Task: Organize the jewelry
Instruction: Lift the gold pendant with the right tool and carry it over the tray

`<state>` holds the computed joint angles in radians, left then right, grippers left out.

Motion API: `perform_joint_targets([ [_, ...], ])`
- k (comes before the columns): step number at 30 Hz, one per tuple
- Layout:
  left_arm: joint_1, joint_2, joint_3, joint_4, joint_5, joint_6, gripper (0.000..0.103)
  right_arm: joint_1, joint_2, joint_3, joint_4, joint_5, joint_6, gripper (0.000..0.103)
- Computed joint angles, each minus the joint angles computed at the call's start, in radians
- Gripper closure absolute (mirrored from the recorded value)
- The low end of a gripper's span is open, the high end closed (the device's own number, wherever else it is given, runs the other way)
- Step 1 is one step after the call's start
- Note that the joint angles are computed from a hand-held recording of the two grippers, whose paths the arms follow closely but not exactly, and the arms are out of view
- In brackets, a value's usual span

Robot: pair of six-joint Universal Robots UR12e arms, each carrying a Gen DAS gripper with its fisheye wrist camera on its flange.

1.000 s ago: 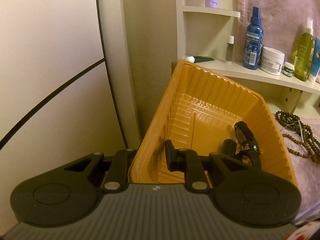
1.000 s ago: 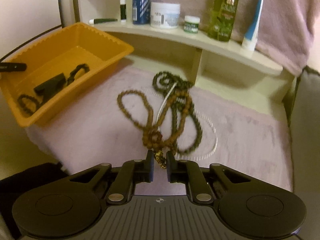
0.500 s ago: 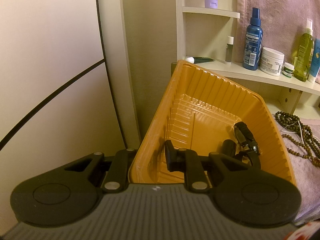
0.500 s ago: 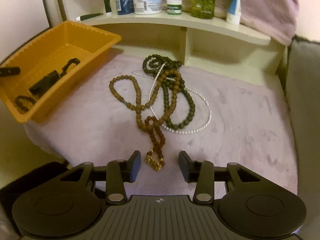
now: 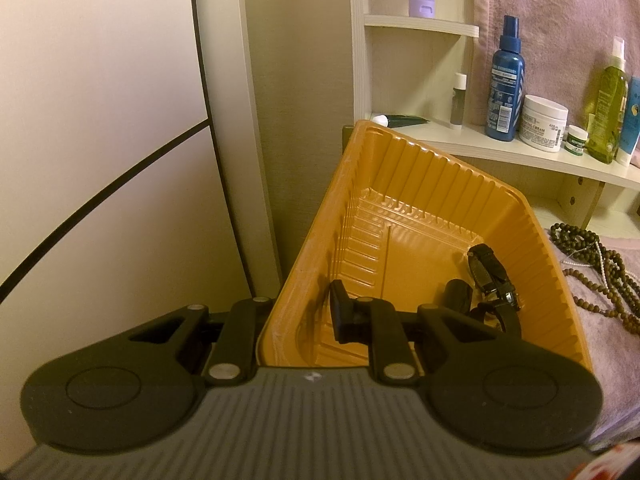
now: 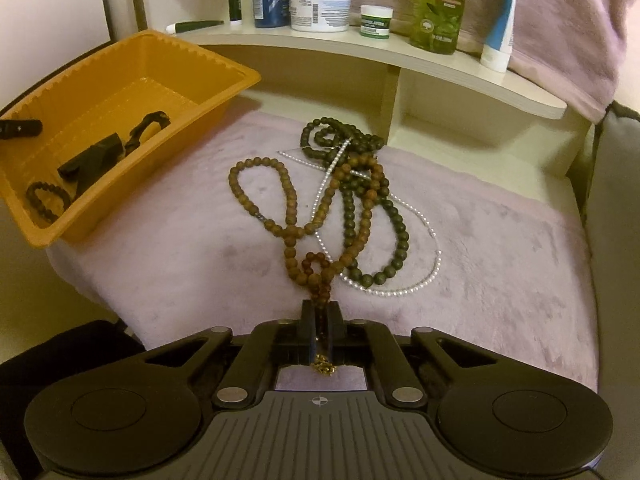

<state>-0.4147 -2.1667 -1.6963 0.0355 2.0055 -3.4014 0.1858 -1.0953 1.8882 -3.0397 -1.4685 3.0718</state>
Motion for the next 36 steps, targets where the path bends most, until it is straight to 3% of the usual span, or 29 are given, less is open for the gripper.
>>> perform_joint_targets([
  [15, -0.002, 0.0, 0.0, 0.001, 0.002, -0.001, 0.086, -0.047, -0.057, 0.028, -0.086, 0.039, 0.161, 0.098],
  [23, -0.002, 0.0, 0.0, 0.0, 0.003, -0.003, 0.086, -0.045, -0.061, 0.003, -0.12, 0.089, 0.178, 0.098],
  [36, -0.003, 0.001, 0.001, -0.003, 0.003, -0.005, 0.086, -0.009, 0.015, -0.146, -0.124, 0.345, 0.145, 0.098],
])
